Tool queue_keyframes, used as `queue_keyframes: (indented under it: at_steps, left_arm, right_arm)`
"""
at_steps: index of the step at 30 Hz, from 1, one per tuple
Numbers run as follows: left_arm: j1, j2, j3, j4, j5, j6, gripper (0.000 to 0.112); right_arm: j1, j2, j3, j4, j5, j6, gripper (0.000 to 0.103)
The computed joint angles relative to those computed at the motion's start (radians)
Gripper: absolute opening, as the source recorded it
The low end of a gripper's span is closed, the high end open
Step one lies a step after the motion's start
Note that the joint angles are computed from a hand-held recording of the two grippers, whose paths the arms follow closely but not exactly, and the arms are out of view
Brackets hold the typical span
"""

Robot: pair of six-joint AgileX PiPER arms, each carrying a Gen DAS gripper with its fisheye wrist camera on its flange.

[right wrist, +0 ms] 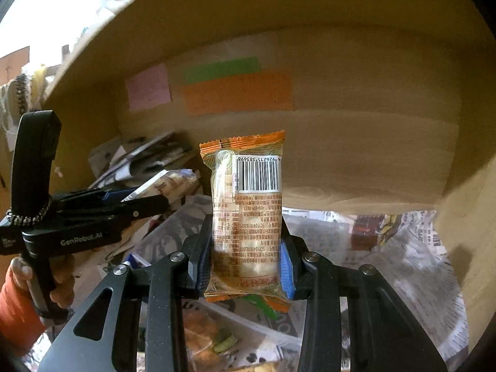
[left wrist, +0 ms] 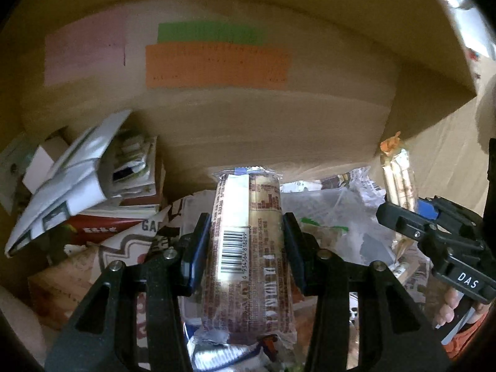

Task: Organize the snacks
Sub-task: 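Lower both wrapped snacks into the clear box and open both tools, then grasp the green jelly cup with the left tool while the right tool grasps the gold-wrapped candy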

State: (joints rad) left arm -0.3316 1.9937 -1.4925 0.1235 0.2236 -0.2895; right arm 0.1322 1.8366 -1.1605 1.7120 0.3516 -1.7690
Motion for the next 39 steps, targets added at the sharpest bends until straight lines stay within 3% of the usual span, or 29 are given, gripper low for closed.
queue_keyframes:
  at_steps: [10, 18, 22, 24, 26, 33, 39]
  left_arm:
    - [0.027, 0.185, -0.241, -0.128, 0.170, 0.136, 0.046]
    - [0.019, 0.264, -0.355, -0.114, 0.255, 0.116, 0.046]
    - [0.019, 0.258, -0.341, -0.105, 0.241, 0.105, 0.048]
    - [0.018, 0.252, -0.330, -0.108, 0.229, 0.104, 0.054]
    - [0.016, 0.222, -0.286, -0.082, 0.197, 0.078, 0.059]
    - [0.013, 0.088, -0.113, -0.072, 0.103, 0.078, 0.059]
    - [0.007, -0.077, 0.116, -0.029, -0.004, 0.042, 0.063]
  right_arm:
    - [0.010, 0.168, -0.205, -0.526, 0.004, 0.521, 0.033]
    - [0.021, 0.248, -0.315, -0.749, 0.060, 0.757, 0.033]
    - [0.026, 0.255, -0.321, -0.773, 0.061, 0.782, 0.034]
    - [0.024, 0.256, -0.323, -0.774, 0.066, 0.790, 0.043]
    - [0.028, 0.247, -0.307, -0.764, 0.041, 0.781, 0.057]
    - [0.030, 0.160, -0.202, -0.652, -0.015, 0.655, 0.058]
    - [0.037, 0.021, -0.027, -0.399, -0.055, 0.381, 0.062]
